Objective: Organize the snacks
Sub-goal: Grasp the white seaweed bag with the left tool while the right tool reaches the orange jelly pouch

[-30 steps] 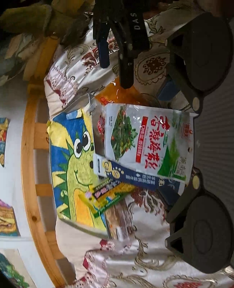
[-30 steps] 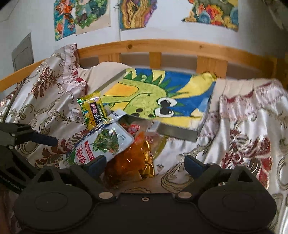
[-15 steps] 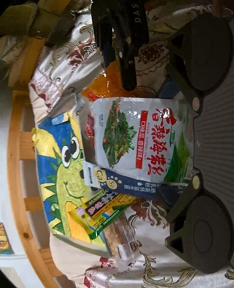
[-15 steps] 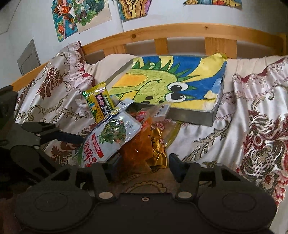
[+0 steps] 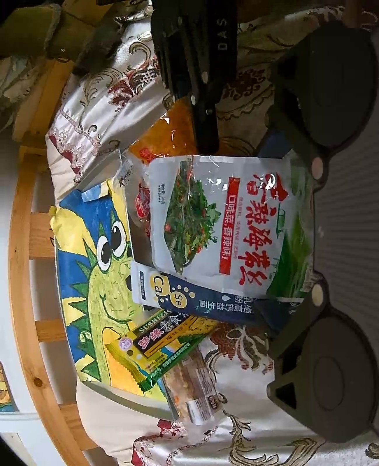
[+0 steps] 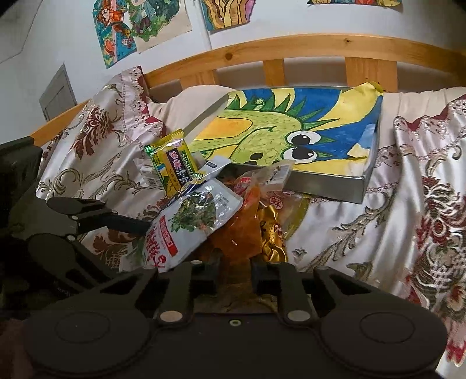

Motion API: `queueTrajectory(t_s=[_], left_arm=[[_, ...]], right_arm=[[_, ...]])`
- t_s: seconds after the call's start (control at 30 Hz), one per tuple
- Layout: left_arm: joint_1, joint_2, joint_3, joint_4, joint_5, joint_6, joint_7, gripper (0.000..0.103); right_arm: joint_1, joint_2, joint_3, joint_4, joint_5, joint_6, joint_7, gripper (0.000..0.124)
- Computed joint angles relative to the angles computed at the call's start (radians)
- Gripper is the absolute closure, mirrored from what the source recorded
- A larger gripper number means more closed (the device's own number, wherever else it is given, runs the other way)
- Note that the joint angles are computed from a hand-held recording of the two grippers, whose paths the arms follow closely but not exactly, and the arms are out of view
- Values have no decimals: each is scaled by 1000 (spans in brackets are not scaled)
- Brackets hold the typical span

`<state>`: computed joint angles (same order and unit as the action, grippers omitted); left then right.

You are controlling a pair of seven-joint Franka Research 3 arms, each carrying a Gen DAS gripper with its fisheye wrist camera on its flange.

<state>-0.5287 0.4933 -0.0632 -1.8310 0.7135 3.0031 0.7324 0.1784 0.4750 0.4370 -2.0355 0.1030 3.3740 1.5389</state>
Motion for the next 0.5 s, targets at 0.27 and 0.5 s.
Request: queueTrajectory(t_s=[0.27, 0.5], left_arm=[[-3, -8, 2, -7, -2, -10, -32, 5], [-33, -82, 47, -93, 33, 17, -178, 5]], right_arm=[[41, 7, -35, 4, -8, 28, -28, 111], [250, -50, -229, -32, 54, 57, -121, 114]])
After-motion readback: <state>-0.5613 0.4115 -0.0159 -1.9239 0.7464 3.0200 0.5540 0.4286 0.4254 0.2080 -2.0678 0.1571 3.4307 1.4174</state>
